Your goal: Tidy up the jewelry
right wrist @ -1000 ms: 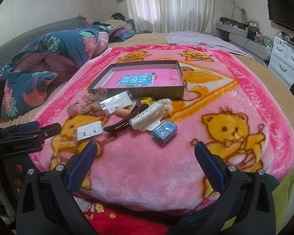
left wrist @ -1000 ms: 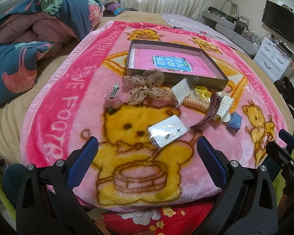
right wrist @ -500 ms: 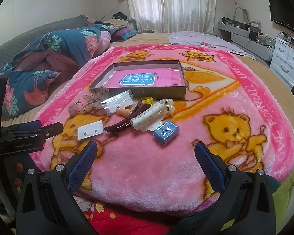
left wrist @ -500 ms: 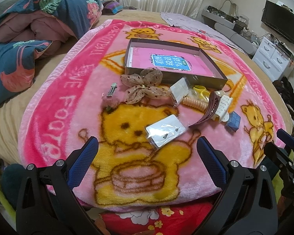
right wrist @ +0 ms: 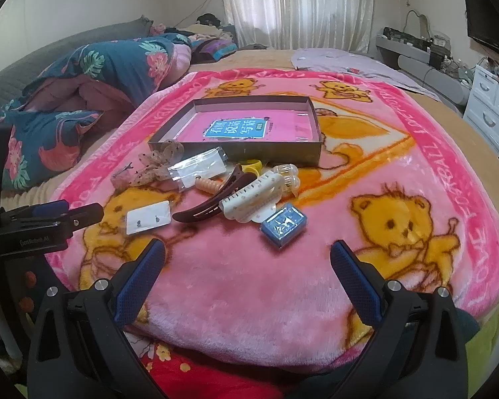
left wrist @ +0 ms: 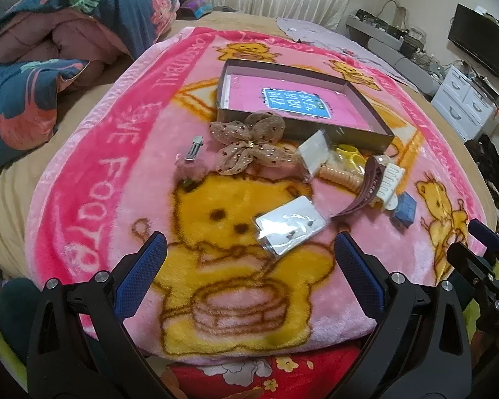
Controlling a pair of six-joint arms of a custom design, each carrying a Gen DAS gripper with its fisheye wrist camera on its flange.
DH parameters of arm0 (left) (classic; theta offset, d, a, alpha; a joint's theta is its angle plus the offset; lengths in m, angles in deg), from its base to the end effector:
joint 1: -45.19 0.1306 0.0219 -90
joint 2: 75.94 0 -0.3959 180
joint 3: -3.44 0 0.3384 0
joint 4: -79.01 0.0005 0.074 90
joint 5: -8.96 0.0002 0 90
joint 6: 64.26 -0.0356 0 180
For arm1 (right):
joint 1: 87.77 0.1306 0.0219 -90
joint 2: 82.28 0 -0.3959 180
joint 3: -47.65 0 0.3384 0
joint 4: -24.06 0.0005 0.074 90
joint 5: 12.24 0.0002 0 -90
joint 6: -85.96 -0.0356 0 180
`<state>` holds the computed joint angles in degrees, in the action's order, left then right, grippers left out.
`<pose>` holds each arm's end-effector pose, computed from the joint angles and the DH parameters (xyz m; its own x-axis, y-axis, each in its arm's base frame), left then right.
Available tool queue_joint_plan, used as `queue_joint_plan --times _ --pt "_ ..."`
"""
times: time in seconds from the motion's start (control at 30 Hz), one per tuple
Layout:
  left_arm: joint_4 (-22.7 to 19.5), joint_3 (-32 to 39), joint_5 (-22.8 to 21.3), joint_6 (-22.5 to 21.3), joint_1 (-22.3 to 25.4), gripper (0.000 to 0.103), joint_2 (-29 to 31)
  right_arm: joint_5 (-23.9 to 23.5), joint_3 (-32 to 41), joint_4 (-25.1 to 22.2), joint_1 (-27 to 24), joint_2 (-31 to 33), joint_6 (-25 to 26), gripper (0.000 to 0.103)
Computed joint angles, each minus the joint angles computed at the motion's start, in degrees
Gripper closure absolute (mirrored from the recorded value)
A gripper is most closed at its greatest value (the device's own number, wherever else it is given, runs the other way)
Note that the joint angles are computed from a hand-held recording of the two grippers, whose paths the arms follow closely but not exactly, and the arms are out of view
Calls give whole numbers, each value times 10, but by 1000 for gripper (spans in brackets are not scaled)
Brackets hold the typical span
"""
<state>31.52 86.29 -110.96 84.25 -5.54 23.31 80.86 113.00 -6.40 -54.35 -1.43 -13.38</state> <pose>0.3021 -0.3422 0.3316 -0.7506 -0.2496 -0.6118 -0.2068 0.9681 -0.1413 0.3027 0.1968 0.3521 -0.6762 -0.2521 -0.6923 -0.4143 0.9071 0.0745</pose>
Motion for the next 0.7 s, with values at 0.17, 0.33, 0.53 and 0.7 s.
queue_joint_plan --times 0.17,0.33,0.53,0.7 --pt "6 -14 1 5 14 9 -9 48 -8 62 7 9 56 4" --pt "16 -32 0 6 31 9 -22 23 9 69 -5 29 56 4" --pt "-3 -36 -2 6 63 9 -23 -12 47 25 -26 68 60 4" --pt "-2 -39 20 -13 100 9 -11 -19 62 16 -38 94 76 4"
